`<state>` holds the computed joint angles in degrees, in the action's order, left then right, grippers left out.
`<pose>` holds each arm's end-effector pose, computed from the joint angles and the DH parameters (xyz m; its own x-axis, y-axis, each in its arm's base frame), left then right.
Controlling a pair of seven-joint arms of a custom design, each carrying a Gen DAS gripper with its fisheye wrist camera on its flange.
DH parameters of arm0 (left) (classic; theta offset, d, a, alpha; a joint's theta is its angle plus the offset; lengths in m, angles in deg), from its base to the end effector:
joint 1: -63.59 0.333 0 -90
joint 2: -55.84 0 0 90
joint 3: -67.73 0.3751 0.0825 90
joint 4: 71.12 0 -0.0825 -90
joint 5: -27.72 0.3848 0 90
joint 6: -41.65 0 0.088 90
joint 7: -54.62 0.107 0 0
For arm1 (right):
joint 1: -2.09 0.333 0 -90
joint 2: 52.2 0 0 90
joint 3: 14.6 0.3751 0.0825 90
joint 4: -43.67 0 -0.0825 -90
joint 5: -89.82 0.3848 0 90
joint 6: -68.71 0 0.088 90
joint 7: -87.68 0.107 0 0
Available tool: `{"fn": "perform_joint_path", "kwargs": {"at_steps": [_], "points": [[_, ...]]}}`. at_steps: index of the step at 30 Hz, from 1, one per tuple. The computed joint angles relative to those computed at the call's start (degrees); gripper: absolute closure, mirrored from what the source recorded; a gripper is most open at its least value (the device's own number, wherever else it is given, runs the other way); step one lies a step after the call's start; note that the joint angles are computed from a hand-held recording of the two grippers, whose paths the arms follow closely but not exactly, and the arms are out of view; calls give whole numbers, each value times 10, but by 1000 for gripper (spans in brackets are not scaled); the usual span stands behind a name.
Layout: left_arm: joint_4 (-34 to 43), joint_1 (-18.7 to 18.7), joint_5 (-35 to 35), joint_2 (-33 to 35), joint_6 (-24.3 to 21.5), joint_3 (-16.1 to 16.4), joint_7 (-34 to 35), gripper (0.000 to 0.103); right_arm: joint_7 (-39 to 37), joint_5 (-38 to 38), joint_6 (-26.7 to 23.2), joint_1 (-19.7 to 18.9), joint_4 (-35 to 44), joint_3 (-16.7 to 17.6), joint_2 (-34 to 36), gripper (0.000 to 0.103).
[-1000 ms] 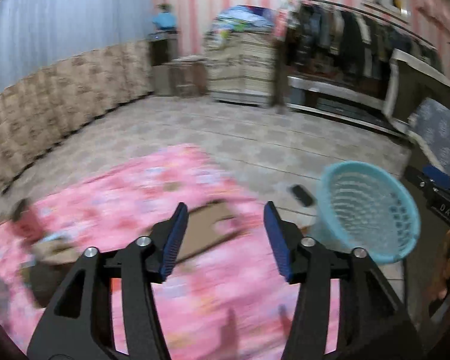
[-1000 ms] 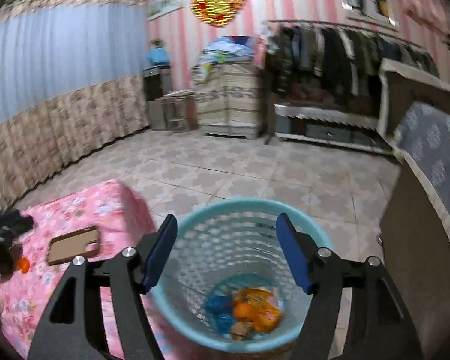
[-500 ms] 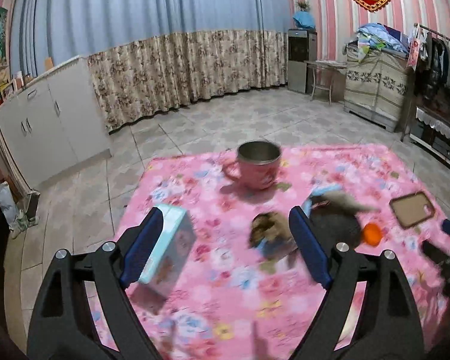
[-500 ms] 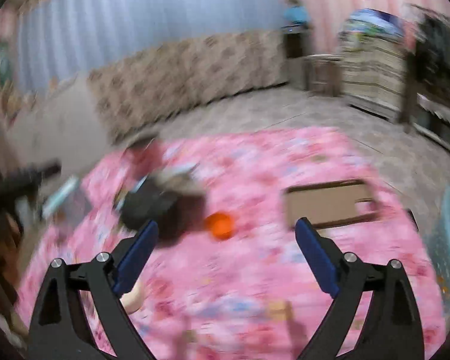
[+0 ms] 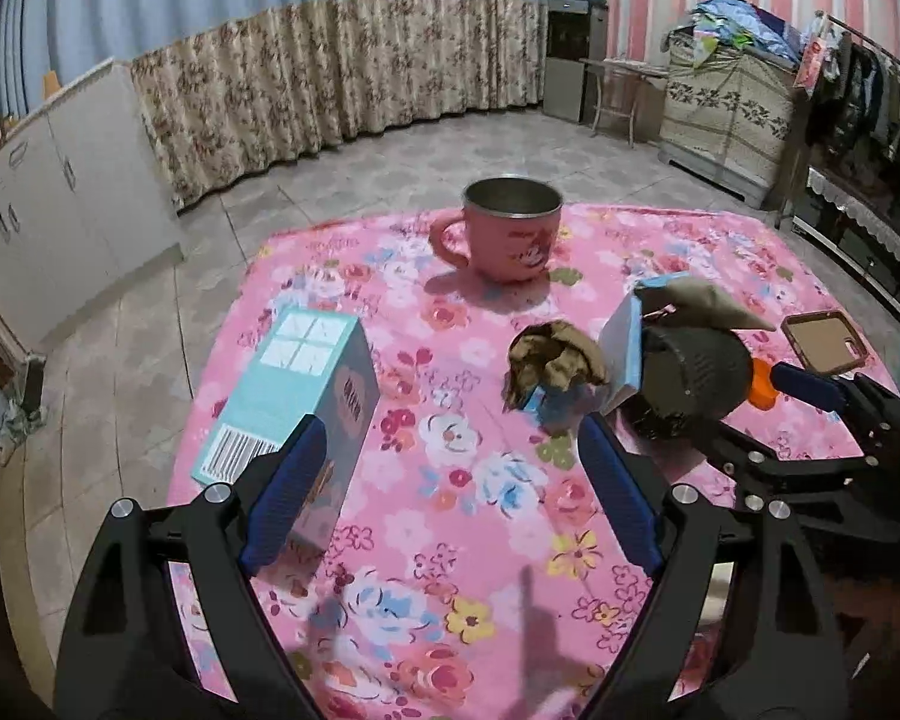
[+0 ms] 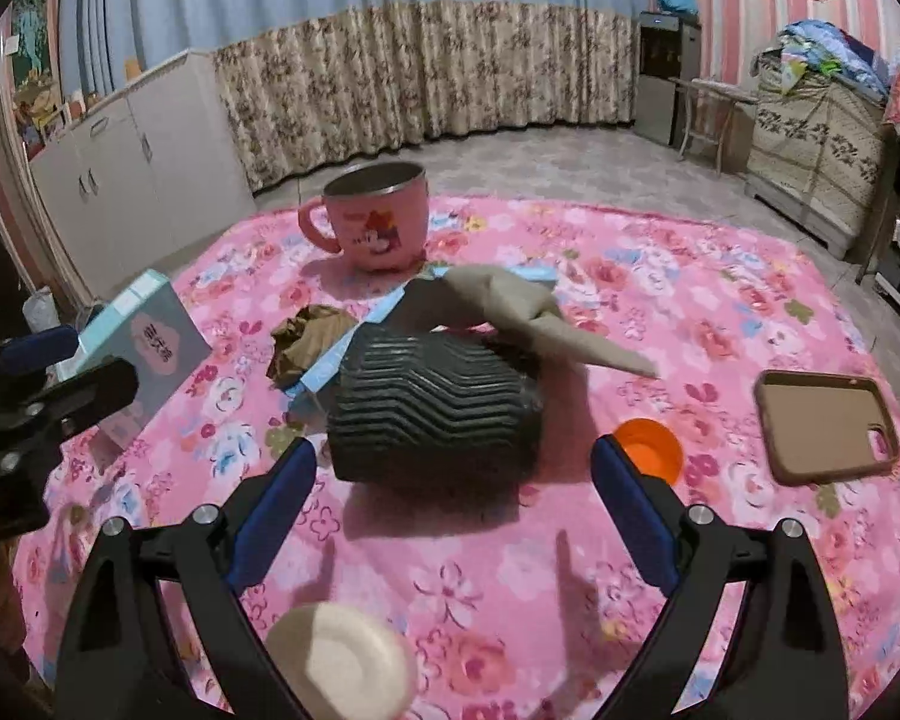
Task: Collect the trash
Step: 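Grasp the black ribbed roller with the right gripper while the left grasps the blue card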
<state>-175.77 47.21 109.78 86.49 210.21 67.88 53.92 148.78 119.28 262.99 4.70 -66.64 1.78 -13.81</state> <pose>0.6386 -0.2532 0.3174 -0.0366 -0.9986 -0.0385 -0.7148 0.0531 -0.6974 0.6815 0.1428 0.2754 0.1866 -0.9786 -0.0868 -0.7143 -0.0745 -0.6958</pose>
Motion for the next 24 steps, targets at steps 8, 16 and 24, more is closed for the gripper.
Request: {"fn": "perform_joint_path", "kwargs": {"at_steps": [8, 16, 24], "points": [[4, 4, -1, 7, 27, 8, -23, 20, -23, 2, -43, -73, 15, 73, 11, 31], [31, -15, -38, 28, 48, 6, 26, 20, -41, -59, 16, -250, -82, 235, -36, 31], [78, -34, -176, 75, -6, -33, 226, 21, 53, -173, 117, -403, -146, 309, -55, 31]]}}
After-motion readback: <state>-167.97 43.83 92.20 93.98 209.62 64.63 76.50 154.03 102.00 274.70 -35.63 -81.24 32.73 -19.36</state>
